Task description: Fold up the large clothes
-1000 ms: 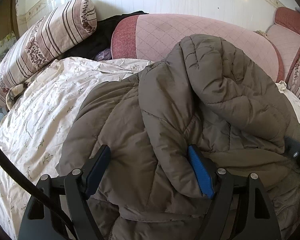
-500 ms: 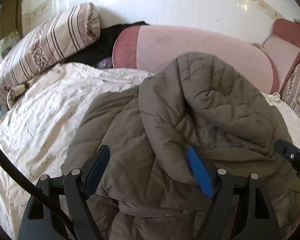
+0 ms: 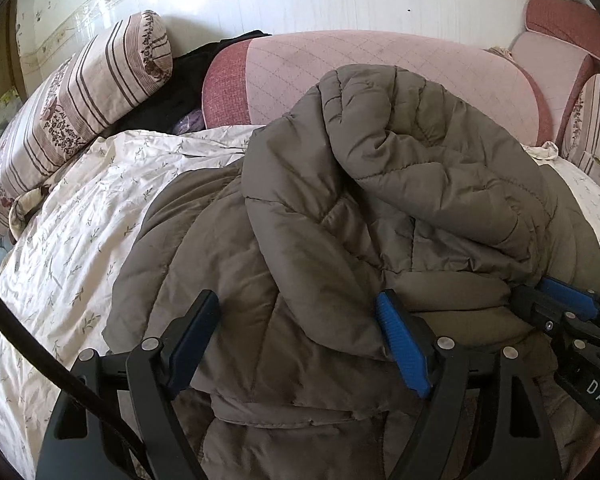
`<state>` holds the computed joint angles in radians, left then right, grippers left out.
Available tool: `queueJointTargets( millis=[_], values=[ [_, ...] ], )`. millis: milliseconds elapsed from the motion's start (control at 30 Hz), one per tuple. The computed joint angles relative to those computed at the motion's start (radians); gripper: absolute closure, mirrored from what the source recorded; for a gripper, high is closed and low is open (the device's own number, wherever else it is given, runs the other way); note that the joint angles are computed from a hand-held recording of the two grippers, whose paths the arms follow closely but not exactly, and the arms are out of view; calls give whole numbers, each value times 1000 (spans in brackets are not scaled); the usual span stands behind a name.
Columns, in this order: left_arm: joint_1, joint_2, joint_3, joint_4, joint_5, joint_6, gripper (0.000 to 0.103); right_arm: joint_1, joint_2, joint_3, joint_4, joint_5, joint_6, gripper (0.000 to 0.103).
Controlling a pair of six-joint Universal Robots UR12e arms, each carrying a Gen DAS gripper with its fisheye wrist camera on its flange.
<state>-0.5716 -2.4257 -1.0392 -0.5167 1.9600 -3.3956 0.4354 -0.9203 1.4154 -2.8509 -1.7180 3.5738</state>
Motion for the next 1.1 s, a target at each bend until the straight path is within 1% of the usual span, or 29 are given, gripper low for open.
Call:
queueJointTargets(
  millis=[67,133,200,267,333,400,467,500,533,633,767,900,967,1033,1100],
  values=[
    [1,2,-4,4,-4,-1,23,-2,-4,7,-9,6,0,65],
    [2,4,-5,10,-5,-3,23,-5,-14,21,-48,2,0,65],
    [5,10,-14,26,-16,-16,23,-6,-24,38,-103,-34,10,65],
    [7,14,-21,40,-19,-26,23,-8,-30,48,-131,-74,25,65],
    [8,13,-19,36,-16,-27,23,-14,-35,54,-119,-94,44,65],
    [7,7,-12,20,-11,-25,23,-30,-36,58,-78,-57,84,65],
    [4,4,-6,9,0,-18,23,-40,-33,48,-7,-23,113,65],
    [3,2,-3,7,4,-12,23,-44,-30,50,-5,-1,129,65],
    [2,3,-5,8,6,-10,23,-44,-29,50,-7,-1,129,65],
    [3,3,-5,5,4,-11,23,-38,-28,40,9,-20,109,65],
    [5,4,-7,9,-1,-15,22,-36,-30,36,8,-31,117,65],
    [6,11,-17,35,-6,-28,22,-19,-35,45,-59,-99,100,65],
    [6,15,-24,52,-3,-35,22,-16,-36,49,-81,-111,89,65],
    [6,17,-27,61,4,-39,22,-16,-35,44,-65,-108,84,65],
    [8,17,-26,47,3,-42,22,-21,-31,41,-37,-91,93,64]
  ],
)
